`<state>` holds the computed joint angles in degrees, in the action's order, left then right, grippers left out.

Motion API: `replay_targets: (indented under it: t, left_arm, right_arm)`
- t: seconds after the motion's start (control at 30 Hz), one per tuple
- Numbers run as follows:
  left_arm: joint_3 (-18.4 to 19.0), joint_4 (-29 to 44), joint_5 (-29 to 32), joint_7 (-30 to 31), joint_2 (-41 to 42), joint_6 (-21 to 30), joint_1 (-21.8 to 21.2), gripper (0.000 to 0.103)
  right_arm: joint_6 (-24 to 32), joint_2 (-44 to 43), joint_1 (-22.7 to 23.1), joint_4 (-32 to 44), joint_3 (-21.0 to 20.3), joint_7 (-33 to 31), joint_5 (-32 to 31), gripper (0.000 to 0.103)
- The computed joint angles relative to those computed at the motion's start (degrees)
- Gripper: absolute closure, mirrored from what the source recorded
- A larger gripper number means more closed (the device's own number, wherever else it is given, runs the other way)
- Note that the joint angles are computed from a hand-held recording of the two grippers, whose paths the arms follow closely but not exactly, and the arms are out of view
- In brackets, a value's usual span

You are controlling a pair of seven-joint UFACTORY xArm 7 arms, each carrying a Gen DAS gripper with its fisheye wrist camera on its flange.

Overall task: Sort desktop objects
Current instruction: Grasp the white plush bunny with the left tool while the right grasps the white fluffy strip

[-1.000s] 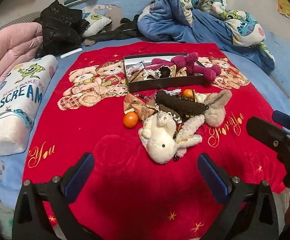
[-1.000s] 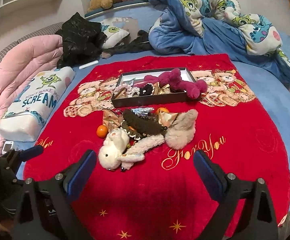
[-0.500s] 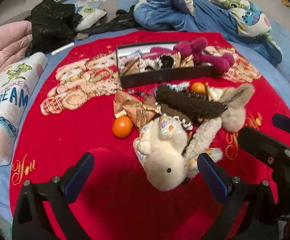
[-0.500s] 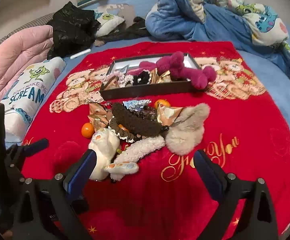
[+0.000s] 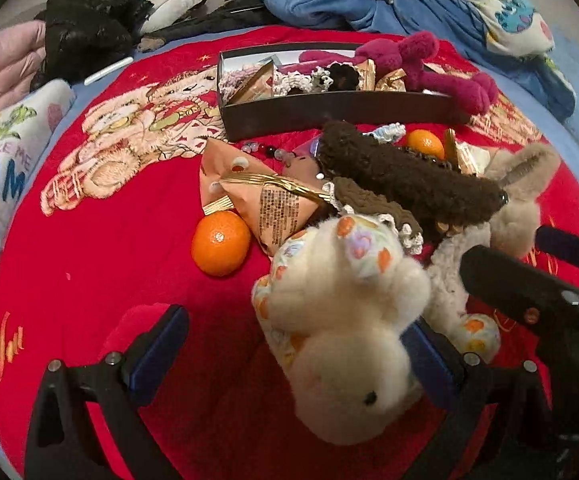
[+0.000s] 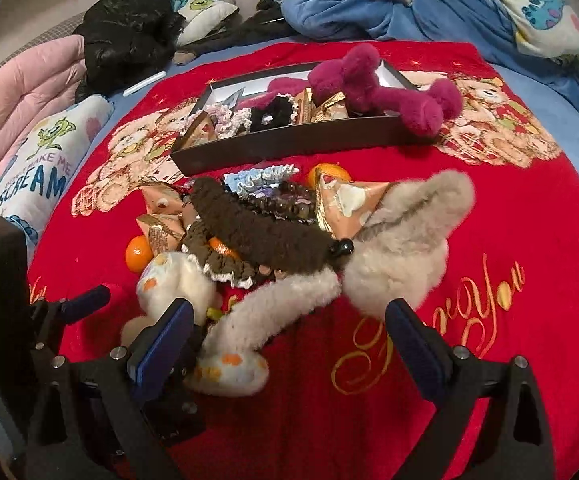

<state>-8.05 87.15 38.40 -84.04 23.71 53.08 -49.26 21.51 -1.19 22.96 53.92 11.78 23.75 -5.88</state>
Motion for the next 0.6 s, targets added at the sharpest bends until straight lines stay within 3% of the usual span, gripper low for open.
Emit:
replay_targets:
  t: [0.17, 0.4, 0.6]
  left_arm:
    - [0.2, -2.2, 0.1, -1.0, -0.6, -3.5, 1.0, 0.0]
    - [0.0, -2.3, 0.6, 1.0, -1.0, -2.3, 0.9, 0.0]
    - [-0.6, -2.9, 0.4, 3.1, -2.7, 1.7, 0.8, 0.0]
  right_arm:
    - [0.1, 2.3, 0.0, 0.4, -0.2, -3.5, 5.7, 0.005]
    - [-0.9, 5.5, -0.4, 0.9, 0.3, -9.2, 15.2, 0.007]
    - [-1.1, 7.1, 0.1, 1.7, 0.0, -7.7, 13.7, 0.007]
